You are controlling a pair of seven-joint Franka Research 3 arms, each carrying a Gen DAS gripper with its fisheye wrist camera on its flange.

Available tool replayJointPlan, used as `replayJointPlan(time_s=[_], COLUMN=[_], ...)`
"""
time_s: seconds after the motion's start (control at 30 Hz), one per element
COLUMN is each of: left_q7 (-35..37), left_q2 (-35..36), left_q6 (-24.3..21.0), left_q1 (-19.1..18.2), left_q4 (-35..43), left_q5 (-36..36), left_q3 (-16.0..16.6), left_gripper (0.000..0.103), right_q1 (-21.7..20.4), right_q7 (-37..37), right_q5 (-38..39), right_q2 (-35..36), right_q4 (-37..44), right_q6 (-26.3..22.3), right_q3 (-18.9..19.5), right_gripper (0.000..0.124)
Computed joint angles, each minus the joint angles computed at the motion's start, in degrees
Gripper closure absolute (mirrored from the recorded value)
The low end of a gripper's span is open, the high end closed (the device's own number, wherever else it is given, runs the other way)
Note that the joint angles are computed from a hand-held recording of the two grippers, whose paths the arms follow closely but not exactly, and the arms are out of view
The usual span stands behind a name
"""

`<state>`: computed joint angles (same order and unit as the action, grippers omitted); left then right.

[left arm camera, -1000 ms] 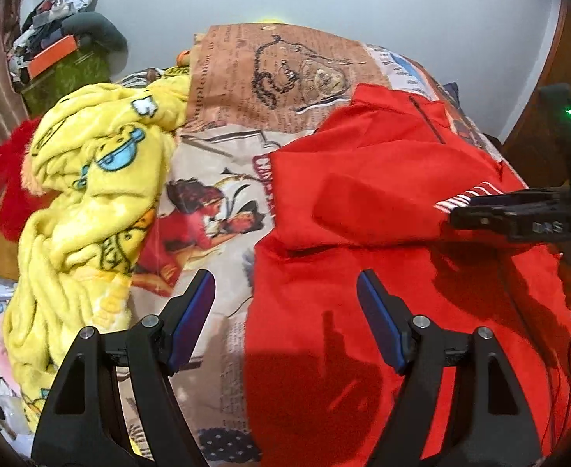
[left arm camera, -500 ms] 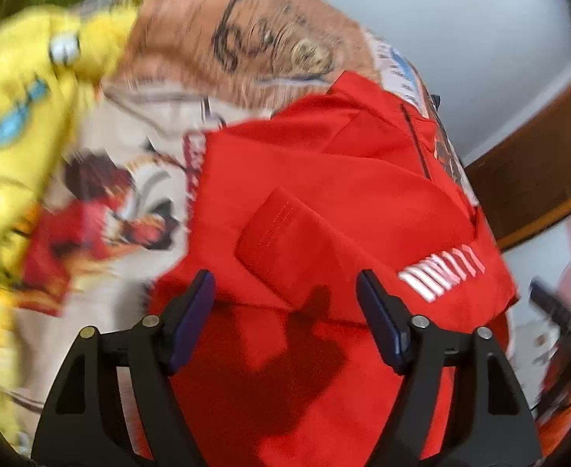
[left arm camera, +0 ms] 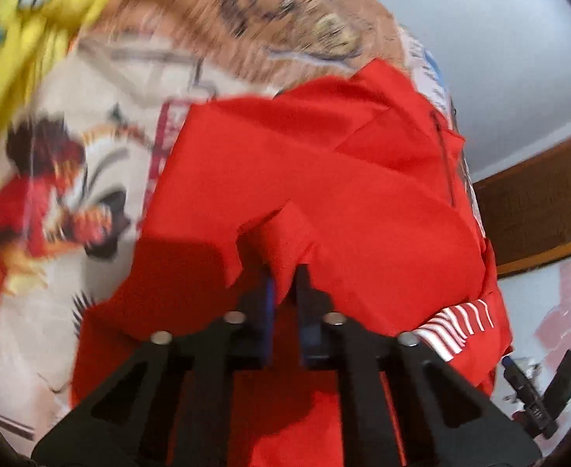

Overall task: Fold large clothes
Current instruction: 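Grasp the striped sleeve with the left tool and fold it over the jacket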

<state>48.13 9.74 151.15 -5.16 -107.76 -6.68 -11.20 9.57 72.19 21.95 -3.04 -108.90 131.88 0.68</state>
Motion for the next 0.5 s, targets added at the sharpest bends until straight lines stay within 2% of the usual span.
replayJointPlan(time_s=[0.1,0.33,0.5], left_q7=[-4.5,-10.4,-17.3], left_q2=[0.6,0.2,-3.5], left_q6=[-3.4,-4.6,-3.9], left_q1=[-2.5,-6.6,-7.4], left_q4=[5.9,17.9,19.1], left_q5=[10.6,29.1,39.0], left_q3=[1.6,2.7,3.3], left_gripper=[0.097,0.098,0.099], right_q1=[0.0,0.1,0.3], right_q7=[0.0,-0.4,-0.6], right_q5=[0.9,2.7,2.6], right_q2=[0.0,-0.9,-1.7], right_q4=[0.0,-0.5,-0.8], right_q6=[0.0,-0.2,0.1], right_q3=[-0.1,-0.1,0.0], right_gripper=[0.051,0.051,0.051])
